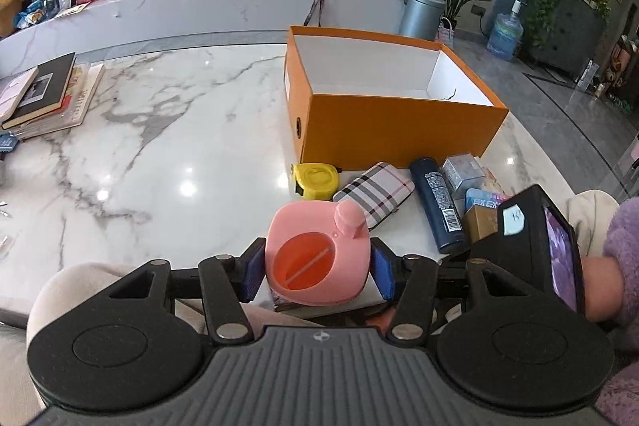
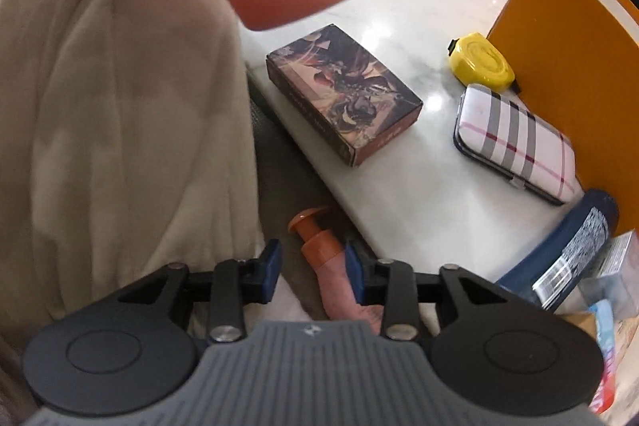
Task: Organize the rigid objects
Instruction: 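Lift the pink pump bottle with the right gripper off the table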
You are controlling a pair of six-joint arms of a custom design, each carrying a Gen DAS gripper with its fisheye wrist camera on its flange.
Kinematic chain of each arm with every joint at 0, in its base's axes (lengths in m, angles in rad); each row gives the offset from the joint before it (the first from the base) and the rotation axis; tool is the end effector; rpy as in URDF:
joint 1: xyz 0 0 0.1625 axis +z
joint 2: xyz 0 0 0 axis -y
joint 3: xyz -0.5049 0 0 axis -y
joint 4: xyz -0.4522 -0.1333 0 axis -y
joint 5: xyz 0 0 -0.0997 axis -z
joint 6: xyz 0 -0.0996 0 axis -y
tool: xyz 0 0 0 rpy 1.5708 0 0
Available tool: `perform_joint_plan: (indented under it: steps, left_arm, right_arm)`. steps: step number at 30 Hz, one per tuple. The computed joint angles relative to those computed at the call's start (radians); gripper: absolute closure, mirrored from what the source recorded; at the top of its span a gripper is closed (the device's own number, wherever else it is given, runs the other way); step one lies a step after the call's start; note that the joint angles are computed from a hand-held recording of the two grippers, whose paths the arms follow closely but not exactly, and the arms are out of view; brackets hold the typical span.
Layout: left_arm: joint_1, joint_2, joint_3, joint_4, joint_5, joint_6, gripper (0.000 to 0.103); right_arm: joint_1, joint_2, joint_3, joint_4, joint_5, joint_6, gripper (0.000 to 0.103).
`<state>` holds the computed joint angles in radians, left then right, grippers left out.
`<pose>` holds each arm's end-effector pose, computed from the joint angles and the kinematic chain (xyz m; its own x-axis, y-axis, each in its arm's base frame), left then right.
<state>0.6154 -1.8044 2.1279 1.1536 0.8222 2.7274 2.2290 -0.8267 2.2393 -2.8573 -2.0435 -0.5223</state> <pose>-0.0631 -0.2909 0.4280 -0.7620 0.2827 -0.5827 0.5531 0.7521 -0.3584 0.3760 -0.3425 -0.0131 -0.2773 -0.9028 0.3287 -0.8598 0.3859 0.3343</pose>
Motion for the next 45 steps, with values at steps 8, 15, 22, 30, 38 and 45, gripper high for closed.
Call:
perform_joint_plan:
  steps: [8,15,22,30,38,45]
  left_arm:
    - [0.052,-0.009,-0.015,-0.020,0.011,0.011,0.042]
    - [0.081,-0.006,-0.035,-0.033,0.017,0.033,0.042]
    - [0.065,-0.019,-0.037,-0.016,0.001,0.004,0.042]
    - [-0.016,-0.049,-0.016,0.040,-0.035,-0.068,0.042]
    - [-0.052,-0.064,-0.031,0.027,-0.023,-0.059,0.042]
    - [-0.011,-0.074,-0.044,-0.035,0.001,0.010,0.042]
  right_arm:
    - [-0.020,0.017,-0.040,0.085,-0.043,-0.011,0.066]
    - [-0.026,0.051,-0.113,0.207,-0.046,-0.073,0.073]
    - [-0.054,0.082,-0.192,0.335,-0.015,-0.169,0.085]
    - [-0.049,0.076,-0.216,0.366,-0.059,-0.195,0.081]
    - [-0.041,0.078,-0.304,0.578,-0.106,-0.355,0.065]
    - [-0.034,0.081,-0.326,0.567,-0.164,-0.294,0.061]
